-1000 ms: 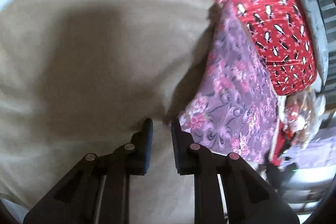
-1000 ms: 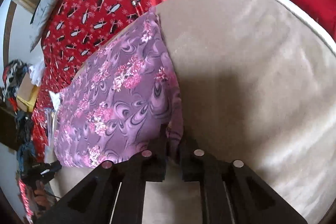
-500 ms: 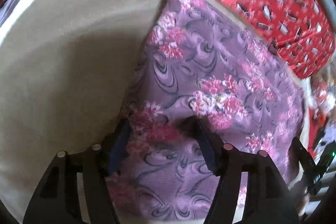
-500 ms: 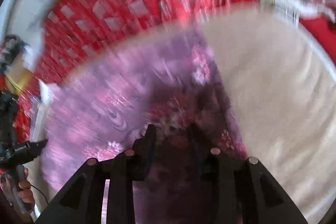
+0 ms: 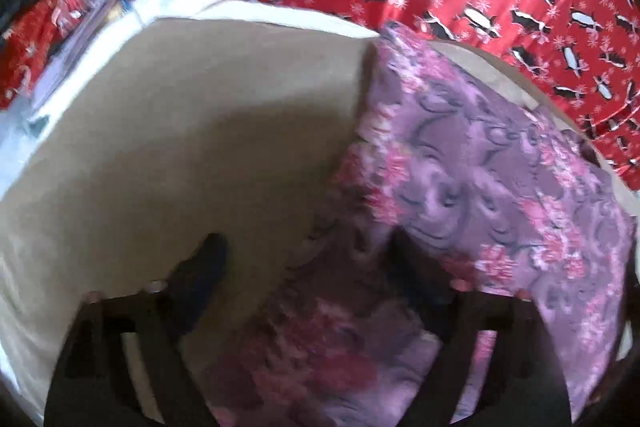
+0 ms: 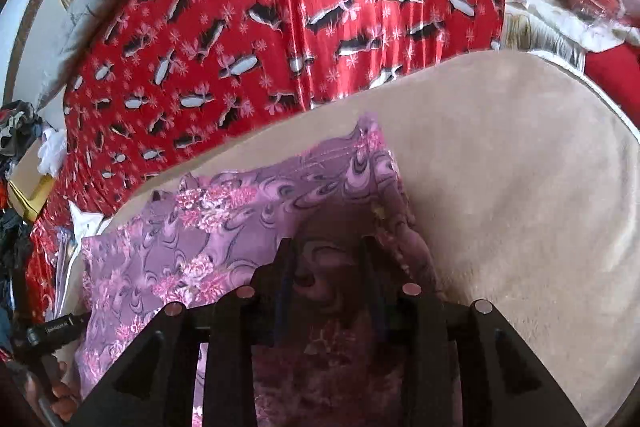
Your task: Fold small clothes
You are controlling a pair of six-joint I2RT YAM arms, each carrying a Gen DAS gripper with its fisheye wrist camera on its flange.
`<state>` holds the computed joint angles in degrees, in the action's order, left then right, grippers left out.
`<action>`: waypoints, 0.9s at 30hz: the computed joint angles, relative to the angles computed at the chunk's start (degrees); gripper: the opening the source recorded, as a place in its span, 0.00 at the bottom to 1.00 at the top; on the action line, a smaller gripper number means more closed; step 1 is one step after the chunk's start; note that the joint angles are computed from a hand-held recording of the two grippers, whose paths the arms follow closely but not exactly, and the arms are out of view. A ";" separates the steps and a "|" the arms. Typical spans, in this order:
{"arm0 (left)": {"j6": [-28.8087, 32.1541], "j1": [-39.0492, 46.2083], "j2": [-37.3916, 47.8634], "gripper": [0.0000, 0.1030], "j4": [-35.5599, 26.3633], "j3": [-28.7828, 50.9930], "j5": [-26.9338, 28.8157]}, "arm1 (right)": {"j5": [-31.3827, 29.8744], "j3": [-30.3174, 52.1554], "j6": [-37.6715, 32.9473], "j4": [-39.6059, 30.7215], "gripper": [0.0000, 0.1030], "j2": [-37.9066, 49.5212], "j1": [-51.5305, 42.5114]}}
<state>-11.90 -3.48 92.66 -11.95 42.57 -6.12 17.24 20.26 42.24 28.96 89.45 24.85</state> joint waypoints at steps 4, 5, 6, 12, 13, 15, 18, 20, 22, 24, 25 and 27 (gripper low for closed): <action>1.12 3.24 1.08 0.91 -2.93 3.38 4.66 | -0.29 3.71 0.48 -9.43 0.34 -3.09 -0.48; 1.81 2.88 0.77 0.91 -2.66 3.72 3.90 | 0.34 3.84 1.64 -11.77 0.35 -5.41 -0.05; 2.59 2.68 0.13 0.91 -2.13 3.75 2.76 | 2.64 2.02 2.68 -11.06 0.35 -8.40 1.29; 3.87 -1.27 4.12 0.92 -3.58 5.94 -4.09 | 2.73 2.60 5.36 -16.24 0.45 -6.10 -0.09; 3.75 -0.70 4.36 0.92 -3.11 5.73 -3.00 | 5.04 1.68 5.60 -15.74 0.45 -7.71 1.16; 2.79 0.49 3.61 0.91 -4.93 6.83 -1.33 | 6.58 5.31 6.89 -24.54 0.46 -10.27 3.09; 3.01 1.82 1.26 0.91 -5.16 6.83 1.98 | 11.48 4.95 5.03 -22.03 0.47 -13.79 9.44; 3.31 1.84 1.33 0.91 -5.42 7.16 2.59 | 11.36 7.00 3.97 -21.11 0.46 -11.89 12.08; 3.21 1.60 3.44 0.91 -6.18 8.35 1.48 | 11.01 9.23 3.43 -20.97 0.46 -7.84 13.80; 2.55 1.01 4.85 0.91 -8.63 9.51 1.21 | 8.75 11.81 3.82 -21.43 0.50 -1.29 14.34; 2.42 1.59 5.62 0.91 -9.79 10.32 2.39 | 6.51 13.24 4.20 -22.46 0.50 2.07 13.97; 2.37 3.39 4.71 0.91 -10.59 10.36 5.19 | 13.83 14.24 3.41 -22.89 0.52 4.38 18.03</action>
<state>-9.53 -0.10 97.37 -22.54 52.93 -0.93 31.06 34.50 45.65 6.07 93.83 42.88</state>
